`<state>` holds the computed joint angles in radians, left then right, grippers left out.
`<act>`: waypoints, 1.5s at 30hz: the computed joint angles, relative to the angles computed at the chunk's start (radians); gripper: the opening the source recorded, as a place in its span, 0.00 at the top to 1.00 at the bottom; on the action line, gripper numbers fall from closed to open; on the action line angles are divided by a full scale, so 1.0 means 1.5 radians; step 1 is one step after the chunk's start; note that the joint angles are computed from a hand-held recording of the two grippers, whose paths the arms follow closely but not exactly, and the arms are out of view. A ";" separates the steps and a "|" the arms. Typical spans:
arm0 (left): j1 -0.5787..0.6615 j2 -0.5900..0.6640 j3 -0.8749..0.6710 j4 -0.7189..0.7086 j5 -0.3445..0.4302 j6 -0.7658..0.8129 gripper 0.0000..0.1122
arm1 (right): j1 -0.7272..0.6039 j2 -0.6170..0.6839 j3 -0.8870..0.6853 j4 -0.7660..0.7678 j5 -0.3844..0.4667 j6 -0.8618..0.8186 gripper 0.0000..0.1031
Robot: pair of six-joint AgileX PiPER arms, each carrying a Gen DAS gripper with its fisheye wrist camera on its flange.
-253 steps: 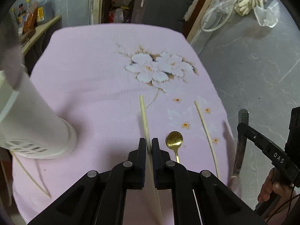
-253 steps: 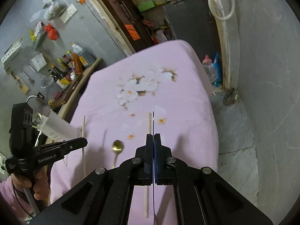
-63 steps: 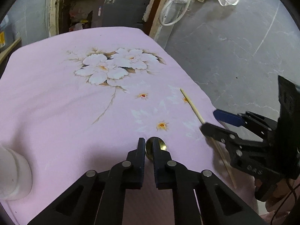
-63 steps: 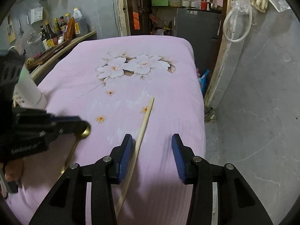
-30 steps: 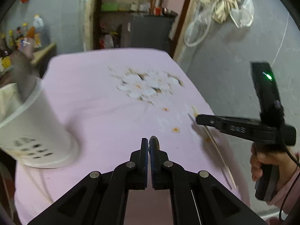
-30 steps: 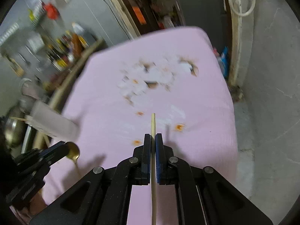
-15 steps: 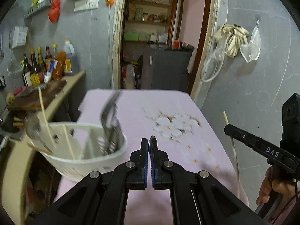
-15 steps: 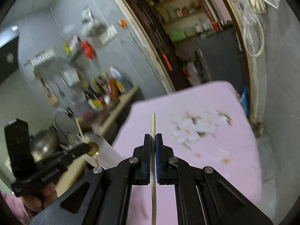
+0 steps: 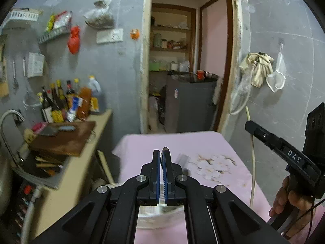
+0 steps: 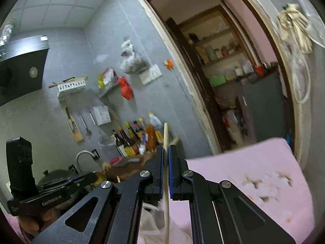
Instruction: Organize utensils
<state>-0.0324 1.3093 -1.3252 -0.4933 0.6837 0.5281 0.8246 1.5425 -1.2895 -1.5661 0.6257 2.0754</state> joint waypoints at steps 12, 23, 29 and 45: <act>0.147 0.089 -0.099 -0.055 -0.032 0.093 0.97 | 0.001 0.196 -0.251 -0.012 0.032 -0.044 0.96; 0.144 0.171 -0.101 -0.079 -0.072 0.158 0.97 | 0.026 0.293 -0.330 0.036 0.139 -0.083 0.96; 0.131 0.179 -0.086 -0.079 -0.083 0.177 0.97 | 0.031 0.309 -0.326 0.042 0.164 -0.073 0.96; 0.126 0.175 -0.062 -0.073 -0.057 0.191 0.96 | 0.050 0.318 -0.315 0.056 0.187 -0.085 0.96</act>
<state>0.1563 1.5725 -1.4181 -0.6031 0.5975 0.8140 0.8998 2.0192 -1.7619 -1.4825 0.9068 1.9481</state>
